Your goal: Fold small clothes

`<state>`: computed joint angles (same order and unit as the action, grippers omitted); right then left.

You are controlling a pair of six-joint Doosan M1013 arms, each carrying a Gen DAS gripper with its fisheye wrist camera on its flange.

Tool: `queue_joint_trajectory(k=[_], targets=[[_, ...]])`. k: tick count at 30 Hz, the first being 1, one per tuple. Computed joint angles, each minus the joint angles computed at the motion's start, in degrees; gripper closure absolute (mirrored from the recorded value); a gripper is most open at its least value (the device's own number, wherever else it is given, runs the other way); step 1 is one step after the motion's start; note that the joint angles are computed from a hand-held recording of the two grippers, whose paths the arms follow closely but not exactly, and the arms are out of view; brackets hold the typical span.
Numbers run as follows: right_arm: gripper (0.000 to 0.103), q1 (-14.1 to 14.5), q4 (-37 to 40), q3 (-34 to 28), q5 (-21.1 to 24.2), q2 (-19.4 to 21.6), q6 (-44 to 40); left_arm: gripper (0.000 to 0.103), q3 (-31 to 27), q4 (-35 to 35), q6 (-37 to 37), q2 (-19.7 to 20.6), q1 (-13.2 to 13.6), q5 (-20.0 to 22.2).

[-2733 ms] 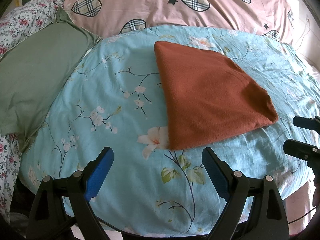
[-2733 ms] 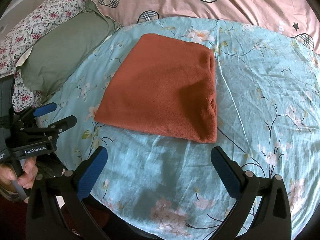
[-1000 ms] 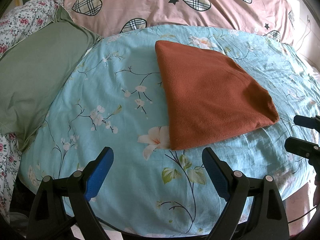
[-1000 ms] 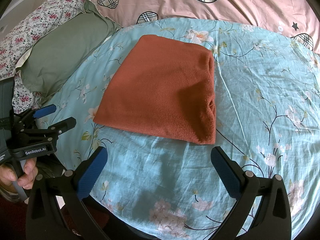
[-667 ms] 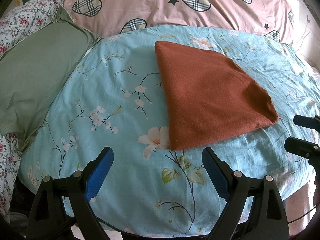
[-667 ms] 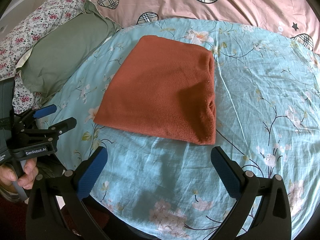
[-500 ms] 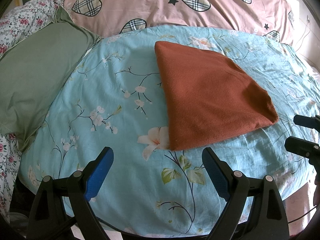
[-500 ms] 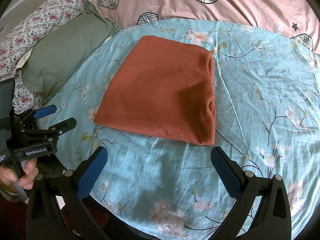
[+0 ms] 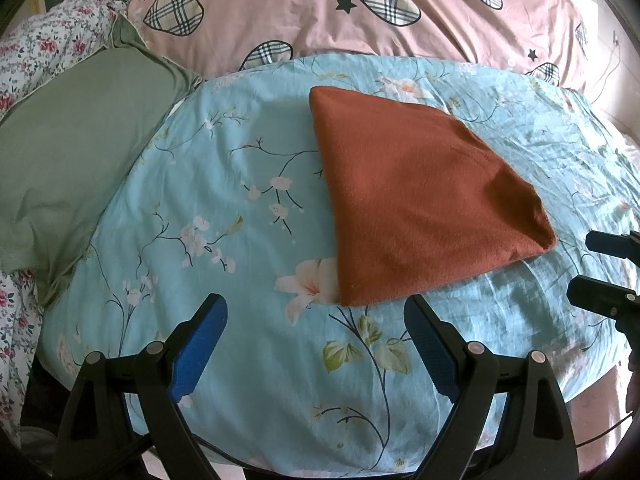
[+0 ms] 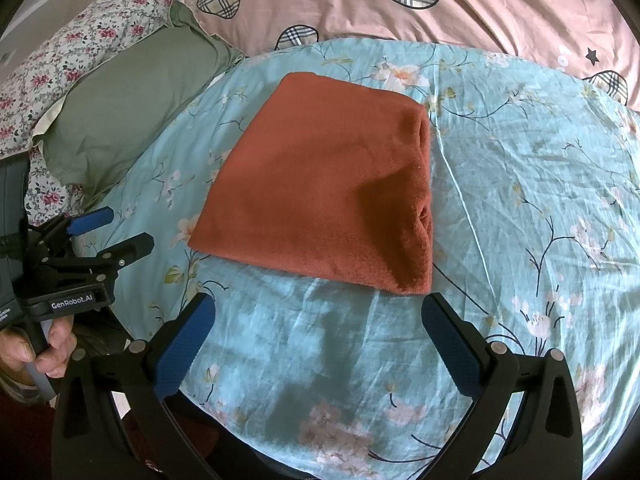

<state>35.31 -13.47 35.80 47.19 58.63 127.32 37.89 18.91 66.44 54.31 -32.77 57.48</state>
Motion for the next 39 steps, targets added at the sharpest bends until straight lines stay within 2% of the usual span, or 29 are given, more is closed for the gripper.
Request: queue_joint_trajectory(k=[23, 29, 39], targets=[[0.0, -0.16, -1.1, -0.85, 0.01, 0.22, -0.85, 0.012, -1.01, -0.17, 0.58, 0.4, -0.01, 0.32], [0.0, -0.88, -2.32, -2.28, 0.6, 0.79, -0.73, 0.012, -3.82, -0.59, 1.98, 1.86, 0.06, 0.95], [0.0, -2.18, 0.84, -9.36, 3.34, 4.69, -3.66, 0.012, -13.29, -0.37, 3.9, 7.14, 0.19, 4.73]])
